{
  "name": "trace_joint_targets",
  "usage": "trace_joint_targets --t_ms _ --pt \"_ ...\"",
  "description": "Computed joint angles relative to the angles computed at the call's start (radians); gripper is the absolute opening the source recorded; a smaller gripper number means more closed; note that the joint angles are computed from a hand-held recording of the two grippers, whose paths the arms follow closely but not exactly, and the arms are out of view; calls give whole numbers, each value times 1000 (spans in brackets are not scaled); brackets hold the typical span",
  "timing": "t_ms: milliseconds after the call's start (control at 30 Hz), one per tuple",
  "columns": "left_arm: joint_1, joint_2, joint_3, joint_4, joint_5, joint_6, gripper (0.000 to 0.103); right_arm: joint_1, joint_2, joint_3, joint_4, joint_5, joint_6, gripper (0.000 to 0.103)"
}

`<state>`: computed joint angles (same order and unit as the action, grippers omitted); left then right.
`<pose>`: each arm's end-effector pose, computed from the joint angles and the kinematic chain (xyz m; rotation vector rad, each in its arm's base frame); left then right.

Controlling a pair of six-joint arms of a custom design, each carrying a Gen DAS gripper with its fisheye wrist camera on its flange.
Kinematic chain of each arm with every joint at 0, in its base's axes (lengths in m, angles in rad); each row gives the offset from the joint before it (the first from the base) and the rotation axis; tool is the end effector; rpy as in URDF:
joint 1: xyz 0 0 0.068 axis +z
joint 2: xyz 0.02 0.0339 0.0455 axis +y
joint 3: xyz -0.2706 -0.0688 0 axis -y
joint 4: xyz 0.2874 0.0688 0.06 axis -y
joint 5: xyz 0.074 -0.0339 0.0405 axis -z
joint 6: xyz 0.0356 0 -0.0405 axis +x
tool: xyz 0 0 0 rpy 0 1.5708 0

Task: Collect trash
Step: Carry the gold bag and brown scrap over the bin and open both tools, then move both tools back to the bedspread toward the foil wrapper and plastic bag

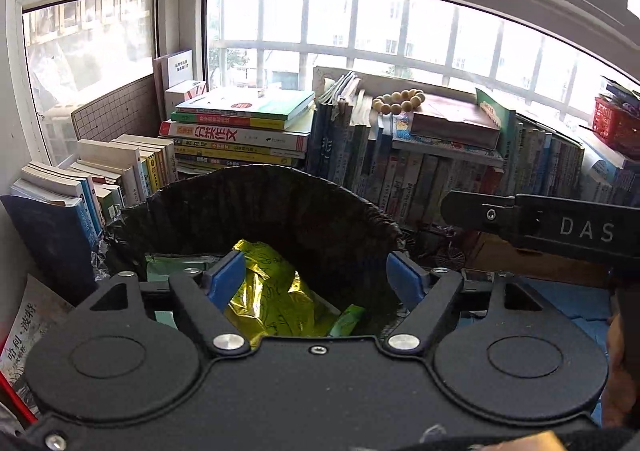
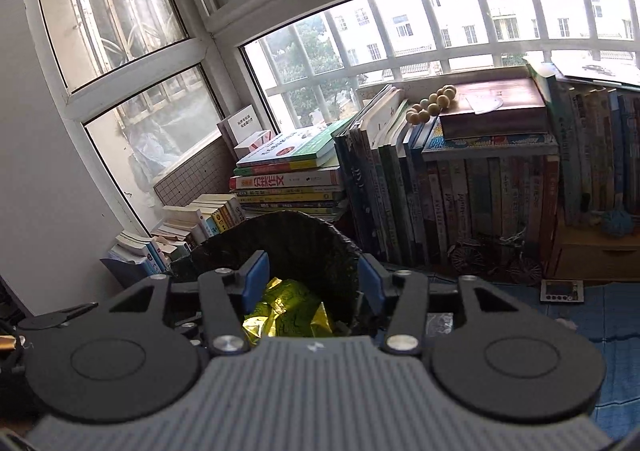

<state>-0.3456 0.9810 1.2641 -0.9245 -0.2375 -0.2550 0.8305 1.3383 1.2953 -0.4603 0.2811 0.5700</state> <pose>0.2058 -0.0652 0.4113 -0.0317 2.1922 -0.0751 0.2381 0.2459 0.3722 -0.0984 2.1005 0.5713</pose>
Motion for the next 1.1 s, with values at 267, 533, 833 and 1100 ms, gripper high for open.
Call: trace_joint_targets --t_ms 267,533,833,1100 --pt "-384 -21 -16 -8 -293 -275 79 -76 -250 -185 -70 2 -52 71" --pt "-613 38 -21 8 -471 -325 82 -154 -439 -361 -122 20 -110 75" --pt "-665 96 -121 102 -435 -317 83 -231 -571 -557 -140 -5 -78 79" --pt "-605 212 -180 211 -333 -325 83 -289 -587 -678 -129 -14 -74 82"
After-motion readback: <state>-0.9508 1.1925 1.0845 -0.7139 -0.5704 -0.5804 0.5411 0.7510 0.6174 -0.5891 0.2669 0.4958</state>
